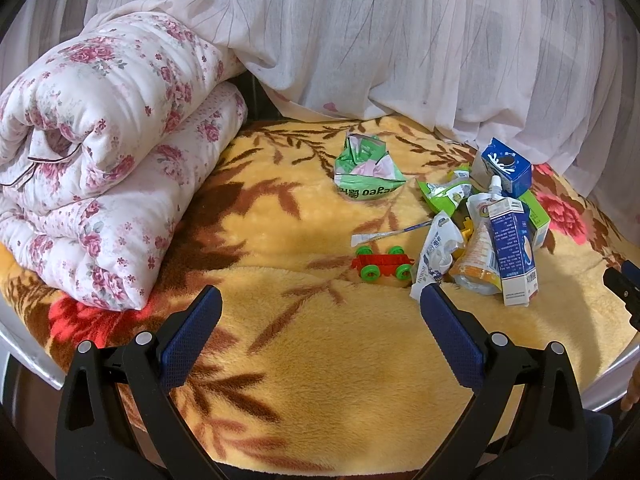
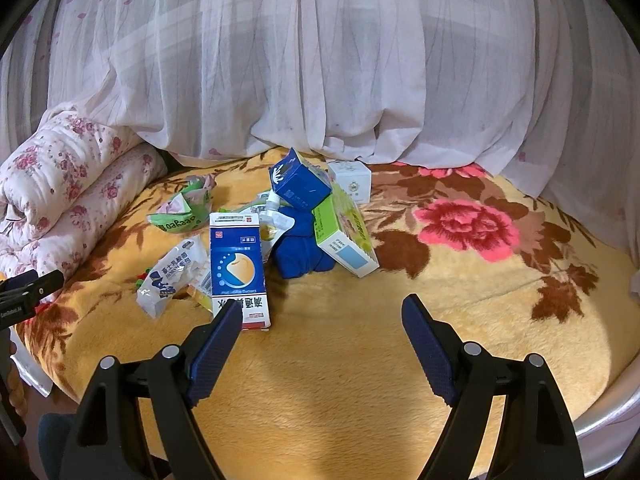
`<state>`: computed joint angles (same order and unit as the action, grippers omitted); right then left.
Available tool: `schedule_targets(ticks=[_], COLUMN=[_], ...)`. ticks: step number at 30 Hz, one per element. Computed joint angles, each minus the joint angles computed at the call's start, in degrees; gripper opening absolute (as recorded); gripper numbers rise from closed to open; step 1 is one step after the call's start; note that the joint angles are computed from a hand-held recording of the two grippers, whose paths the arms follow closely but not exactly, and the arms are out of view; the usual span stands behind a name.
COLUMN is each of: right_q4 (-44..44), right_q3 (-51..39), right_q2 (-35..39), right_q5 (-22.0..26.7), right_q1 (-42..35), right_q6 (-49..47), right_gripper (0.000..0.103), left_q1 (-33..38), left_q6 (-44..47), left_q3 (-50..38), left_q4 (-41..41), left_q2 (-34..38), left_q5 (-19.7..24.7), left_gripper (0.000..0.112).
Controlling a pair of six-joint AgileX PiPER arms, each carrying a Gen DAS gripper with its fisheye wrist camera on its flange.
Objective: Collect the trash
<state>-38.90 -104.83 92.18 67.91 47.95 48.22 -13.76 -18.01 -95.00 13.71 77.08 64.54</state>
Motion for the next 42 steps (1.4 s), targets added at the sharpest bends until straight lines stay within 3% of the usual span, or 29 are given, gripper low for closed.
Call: schedule_targets(ticks=[37, 42], right_q4=[1.13, 1.26], right_q3=[-0.98, -1.28], right_q2=[0.86, 1.2], right_q5=[-0.31, -0.21], right_q1=[-0.14, -0.13], right_q6=[-1.35, -1.42], right_gripper=[0.081, 0.082], left_q1=[-0.46, -0.41], left_q6=[-0.48, -0.84], left_q3=[0.99, 3.91], left_q4=[0.07, 0.06], left_q2=[-0.34, -1.27], left_q5=[-0.01, -1.59], left_gripper=[0.097, 0.097])
